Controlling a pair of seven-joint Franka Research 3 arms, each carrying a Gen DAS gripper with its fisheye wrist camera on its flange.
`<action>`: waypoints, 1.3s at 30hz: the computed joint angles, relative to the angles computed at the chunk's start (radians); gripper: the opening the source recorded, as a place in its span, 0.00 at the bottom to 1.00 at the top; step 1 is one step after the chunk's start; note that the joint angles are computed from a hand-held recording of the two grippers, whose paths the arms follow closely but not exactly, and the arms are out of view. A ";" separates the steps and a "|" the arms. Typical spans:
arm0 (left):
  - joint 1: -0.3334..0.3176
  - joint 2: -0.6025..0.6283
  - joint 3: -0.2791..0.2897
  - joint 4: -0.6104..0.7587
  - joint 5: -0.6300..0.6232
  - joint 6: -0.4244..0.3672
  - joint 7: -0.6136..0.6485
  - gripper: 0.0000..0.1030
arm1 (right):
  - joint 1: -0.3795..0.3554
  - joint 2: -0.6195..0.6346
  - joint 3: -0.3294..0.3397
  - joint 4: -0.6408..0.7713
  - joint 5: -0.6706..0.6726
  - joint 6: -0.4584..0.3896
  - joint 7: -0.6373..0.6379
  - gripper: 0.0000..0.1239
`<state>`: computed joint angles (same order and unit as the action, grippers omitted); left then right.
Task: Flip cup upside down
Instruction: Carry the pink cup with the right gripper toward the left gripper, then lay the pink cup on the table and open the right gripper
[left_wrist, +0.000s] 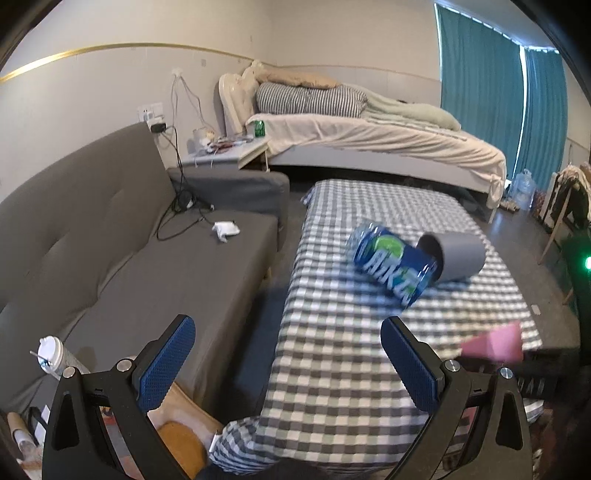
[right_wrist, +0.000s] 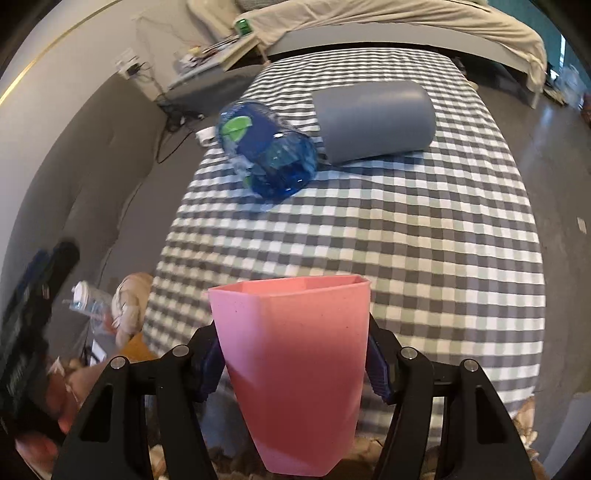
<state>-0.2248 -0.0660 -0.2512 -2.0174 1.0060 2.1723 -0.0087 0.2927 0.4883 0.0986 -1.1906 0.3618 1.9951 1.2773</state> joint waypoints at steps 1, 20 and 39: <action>0.001 0.002 0.001 -0.005 -0.003 0.004 -0.004 1.00 | 0.002 0.006 -0.003 -0.001 0.000 0.015 0.009 0.51; -0.019 0.114 0.031 0.076 -0.022 0.069 -0.009 1.00 | 0.022 0.037 0.009 -0.005 -0.050 0.280 -0.081 0.69; -0.152 0.284 0.048 0.305 -0.037 0.072 -0.004 1.00 | -0.091 -0.277 -0.038 -0.409 0.037 0.648 -0.260 0.70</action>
